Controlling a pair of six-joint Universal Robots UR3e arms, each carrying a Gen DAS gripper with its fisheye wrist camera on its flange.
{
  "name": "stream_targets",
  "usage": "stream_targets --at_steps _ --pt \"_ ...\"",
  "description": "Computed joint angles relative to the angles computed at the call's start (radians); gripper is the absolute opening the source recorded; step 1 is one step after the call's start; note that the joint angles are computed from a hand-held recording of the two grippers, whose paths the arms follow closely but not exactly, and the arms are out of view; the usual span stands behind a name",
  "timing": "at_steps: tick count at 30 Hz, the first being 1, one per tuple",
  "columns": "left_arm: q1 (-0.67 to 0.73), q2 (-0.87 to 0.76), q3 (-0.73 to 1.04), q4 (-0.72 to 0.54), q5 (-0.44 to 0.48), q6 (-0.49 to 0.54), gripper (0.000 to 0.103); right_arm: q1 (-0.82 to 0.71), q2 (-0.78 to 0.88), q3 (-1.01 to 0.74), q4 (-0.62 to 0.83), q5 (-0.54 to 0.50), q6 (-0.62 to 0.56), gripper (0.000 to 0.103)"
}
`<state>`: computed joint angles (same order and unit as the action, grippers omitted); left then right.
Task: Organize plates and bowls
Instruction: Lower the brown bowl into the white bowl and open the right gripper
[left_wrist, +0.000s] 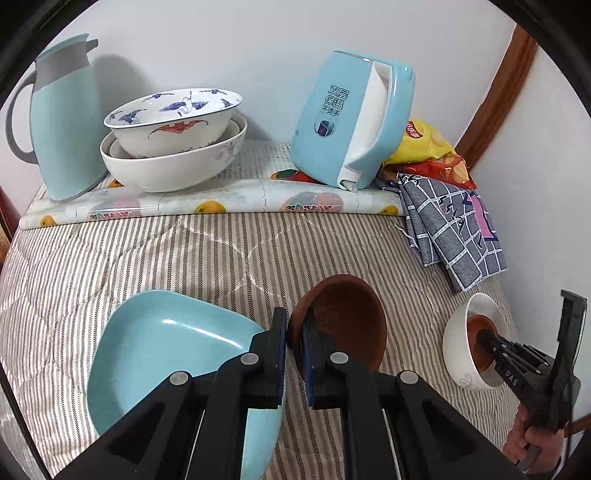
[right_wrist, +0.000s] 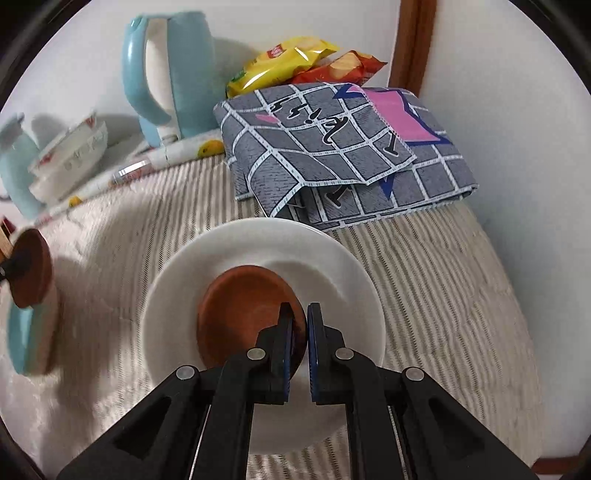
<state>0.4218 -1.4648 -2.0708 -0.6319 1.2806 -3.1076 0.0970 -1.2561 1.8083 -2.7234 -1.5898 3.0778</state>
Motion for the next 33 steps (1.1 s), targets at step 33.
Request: stream_targets --at_steps 33 --pt "0.026 0.094 -0.029 -0.065 -0.02 0.01 0.008 0.034 -0.036 0.03 -0.03 -0.069 -0.075 0.043"
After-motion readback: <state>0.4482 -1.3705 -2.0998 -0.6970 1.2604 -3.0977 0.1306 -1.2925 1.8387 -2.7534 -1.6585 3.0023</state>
